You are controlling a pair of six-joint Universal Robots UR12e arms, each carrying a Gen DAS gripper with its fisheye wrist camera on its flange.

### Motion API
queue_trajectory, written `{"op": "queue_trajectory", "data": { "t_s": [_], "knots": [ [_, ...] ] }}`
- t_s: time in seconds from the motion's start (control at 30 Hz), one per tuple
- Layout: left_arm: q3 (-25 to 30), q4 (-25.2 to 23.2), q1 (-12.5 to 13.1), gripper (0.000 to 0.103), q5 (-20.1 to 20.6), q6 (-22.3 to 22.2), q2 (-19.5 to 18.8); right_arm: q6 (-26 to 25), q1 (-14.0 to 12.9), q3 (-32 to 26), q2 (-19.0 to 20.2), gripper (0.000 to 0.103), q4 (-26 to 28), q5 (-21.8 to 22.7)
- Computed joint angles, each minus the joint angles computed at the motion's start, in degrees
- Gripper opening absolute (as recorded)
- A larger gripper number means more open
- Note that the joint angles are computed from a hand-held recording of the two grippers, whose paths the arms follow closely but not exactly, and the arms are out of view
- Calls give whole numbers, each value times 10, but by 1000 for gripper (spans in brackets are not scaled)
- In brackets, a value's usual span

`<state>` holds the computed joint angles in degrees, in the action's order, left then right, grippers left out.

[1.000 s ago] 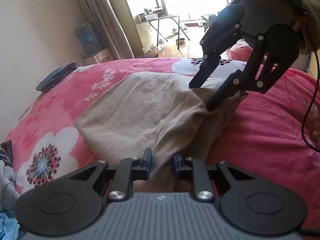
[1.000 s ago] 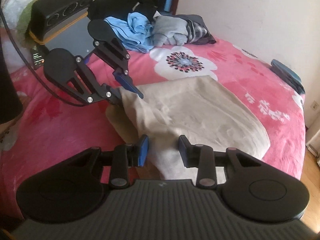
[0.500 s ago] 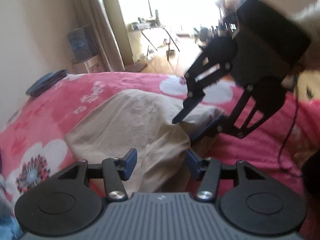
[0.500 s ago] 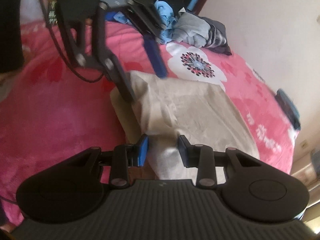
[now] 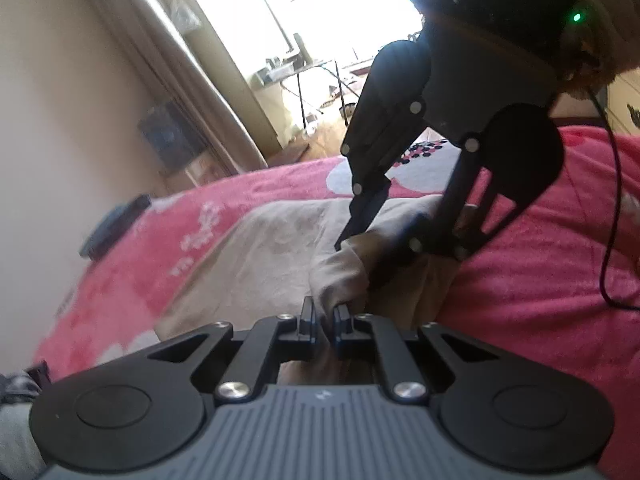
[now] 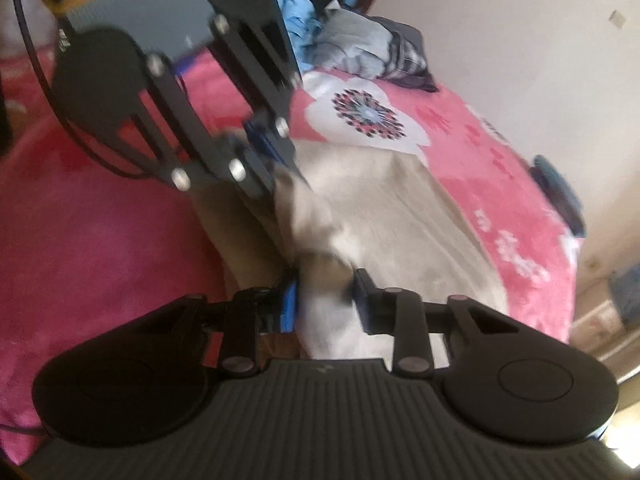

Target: Fold clothes

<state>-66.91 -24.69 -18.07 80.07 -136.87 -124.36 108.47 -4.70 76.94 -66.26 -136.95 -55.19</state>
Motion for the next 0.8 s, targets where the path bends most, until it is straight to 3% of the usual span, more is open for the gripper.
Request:
{"op": "queue_trajectory", "data": {
  "t_s": [0.17,0.23,0.33,0.37,0.53,0.67,0.8],
  "knots": [
    [-38,95,-9,8,15,120,-2,25,3,69,-18,14,-170,-41],
    [-52,111,-11,8,18,162,-4,20,6,92,-20,15,-214,-72],
    [-66,145,-12,8,21,198,-8,25,2,123,-23,15,-274,-71],
    [-66,150,-12,8,23,202,-9,26,-1,129,-27,17,-281,-61],
    [-64,155,-12,8,29,193,-11,60,-32,124,-52,24,-210,31],
    [-69,172,-13,8,32,206,-13,138,-33,104,-45,22,-221,78],
    [-77,185,-16,9,45,208,-10,221,-15,97,-21,22,-287,88]
  ]
}}
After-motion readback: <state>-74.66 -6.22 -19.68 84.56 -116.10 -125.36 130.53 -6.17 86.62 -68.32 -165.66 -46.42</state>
